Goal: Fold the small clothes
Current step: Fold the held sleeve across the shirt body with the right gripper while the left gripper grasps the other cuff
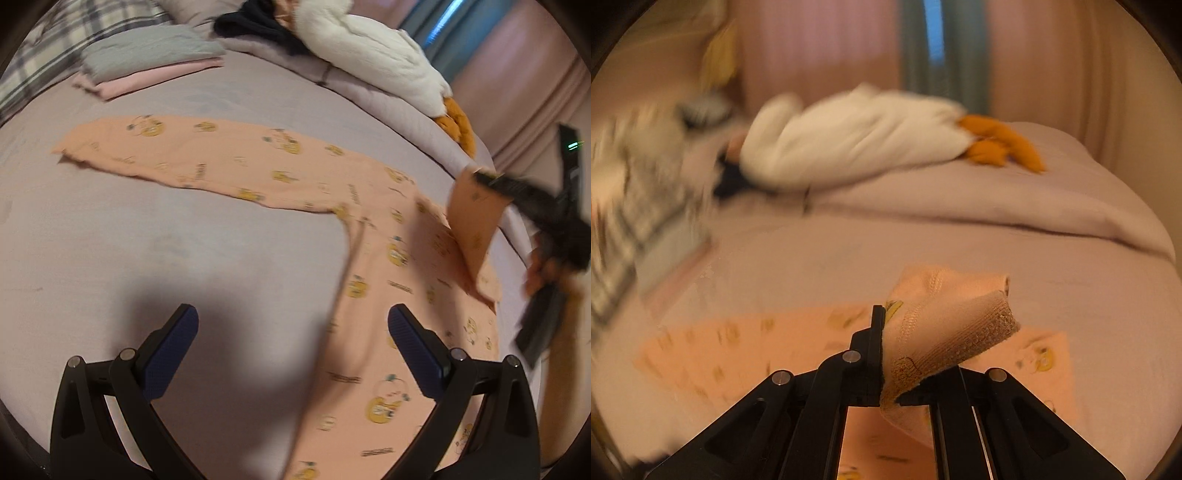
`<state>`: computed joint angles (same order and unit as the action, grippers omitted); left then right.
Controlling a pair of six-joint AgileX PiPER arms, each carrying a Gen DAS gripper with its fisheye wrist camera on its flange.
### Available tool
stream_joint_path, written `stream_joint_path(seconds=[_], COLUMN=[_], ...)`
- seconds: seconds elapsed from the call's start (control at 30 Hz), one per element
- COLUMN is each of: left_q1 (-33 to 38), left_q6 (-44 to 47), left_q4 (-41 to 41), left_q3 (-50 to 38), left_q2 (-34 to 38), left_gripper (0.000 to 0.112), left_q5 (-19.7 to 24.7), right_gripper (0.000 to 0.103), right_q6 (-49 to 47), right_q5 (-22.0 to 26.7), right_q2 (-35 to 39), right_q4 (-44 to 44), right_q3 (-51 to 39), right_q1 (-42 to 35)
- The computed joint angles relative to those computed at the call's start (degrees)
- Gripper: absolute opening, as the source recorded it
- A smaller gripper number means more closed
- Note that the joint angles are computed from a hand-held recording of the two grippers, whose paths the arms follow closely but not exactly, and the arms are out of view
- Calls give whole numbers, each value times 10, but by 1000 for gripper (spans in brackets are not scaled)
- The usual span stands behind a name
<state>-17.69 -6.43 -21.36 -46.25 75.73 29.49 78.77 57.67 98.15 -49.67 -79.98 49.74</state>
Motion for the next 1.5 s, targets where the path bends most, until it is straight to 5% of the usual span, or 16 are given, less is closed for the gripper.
stream_joint_path(seconds=[0.2, 0.27, 0.4, 0.47, 0.53, 0.73, 0.83, 0.97, 1.1, 1.33, 1.43, 1.5], left_q1=[72, 111, 183, 198, 208, 302, 348, 386, 390, 375, 361, 353], left_q6=[86, 156, 257, 269, 267, 358, 394, 402, 395, 361, 352, 323], left_q4=[-78, -162, -296, -309, -306, -405, -450, -476, -482, -477, -468, -440], left_q3=[14, 18, 21, 15, 3, -18, -39, -62, -85, -119, -134, -151], left_q2=[15, 27, 41, 40, 41, 62, 90, 123, 153, 209, 219, 230], left_gripper=[103, 102, 102, 102, 102, 102, 102, 102, 102, 100, 94, 76], left_q5=[0, 14, 56, 64, 67, 109, 138, 165, 164, 123, 75, 45], right_gripper=[5, 15, 39, 53, 55, 54, 22, 12, 11, 11, 11, 11], right_q6=[-169, -206, -232, -237, -237, -93, -51, -18, -60, 52, 125, 171], right_q5=[86, 103, 73, 20, -59, -281, -304, -339, -328, -329, -359, -369], right_q2=[204, 223, 195, 147, 80, -75, -57, -2, 52, -40, -87, -112], right_q4=[22, 34, 36, 53, 92, 132, 121, 109, 125, 1, -57, -92], right_q3=[-167, -176, -135, -90, -32, 160, 176, 164, 122, 199, 263, 300], right_q1=[42, 57, 88, 84, 65, -2, -25, -34, -14, 36, 37, 34])
